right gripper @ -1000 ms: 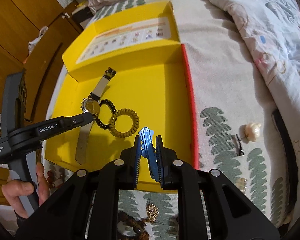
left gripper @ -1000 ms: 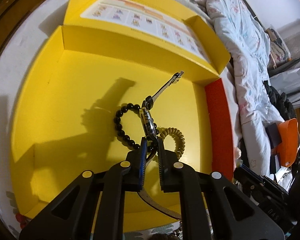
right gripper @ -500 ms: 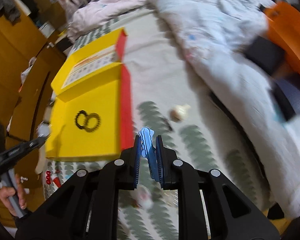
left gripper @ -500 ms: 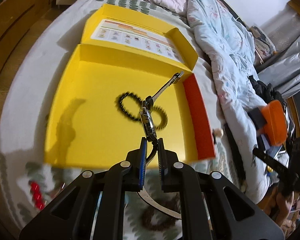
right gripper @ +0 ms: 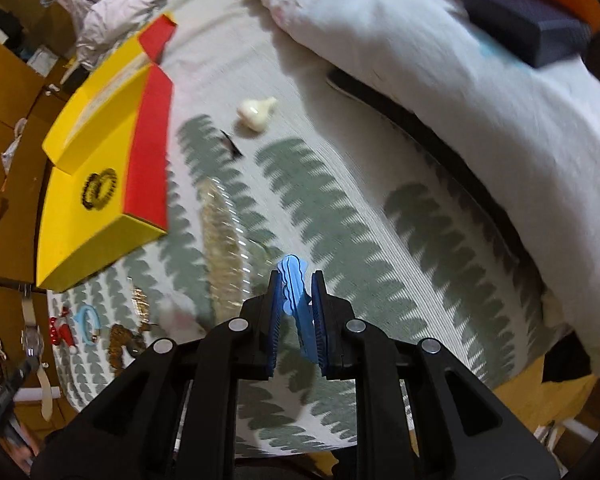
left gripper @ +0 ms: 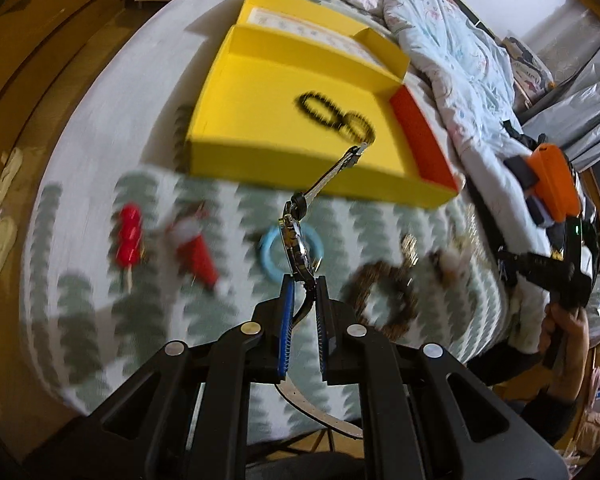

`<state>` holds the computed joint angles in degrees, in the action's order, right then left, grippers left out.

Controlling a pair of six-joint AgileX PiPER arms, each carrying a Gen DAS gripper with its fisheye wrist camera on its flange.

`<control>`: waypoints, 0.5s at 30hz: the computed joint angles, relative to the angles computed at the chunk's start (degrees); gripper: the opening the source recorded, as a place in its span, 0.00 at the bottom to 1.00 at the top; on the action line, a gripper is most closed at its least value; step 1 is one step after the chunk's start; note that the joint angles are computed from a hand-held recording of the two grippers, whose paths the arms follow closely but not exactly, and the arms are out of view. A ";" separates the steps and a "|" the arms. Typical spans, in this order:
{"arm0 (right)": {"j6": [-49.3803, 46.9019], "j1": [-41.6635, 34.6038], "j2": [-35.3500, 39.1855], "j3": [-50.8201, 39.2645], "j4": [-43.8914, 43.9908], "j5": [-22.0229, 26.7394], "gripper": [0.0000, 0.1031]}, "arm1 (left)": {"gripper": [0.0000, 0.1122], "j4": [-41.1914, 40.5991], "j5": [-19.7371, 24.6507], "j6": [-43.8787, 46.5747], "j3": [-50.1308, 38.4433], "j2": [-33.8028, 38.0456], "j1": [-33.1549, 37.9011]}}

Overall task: Organize jewelry
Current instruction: 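Carry the watch and blue clip out of the tray over the bedspread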

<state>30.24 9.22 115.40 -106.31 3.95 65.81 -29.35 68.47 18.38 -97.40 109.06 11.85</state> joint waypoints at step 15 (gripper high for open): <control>1.01 -1.23 -0.45 4.07 -0.17 -2.01 0.15 | 0.09 0.89 -8.18 5.41 17.63 -4.89 -0.41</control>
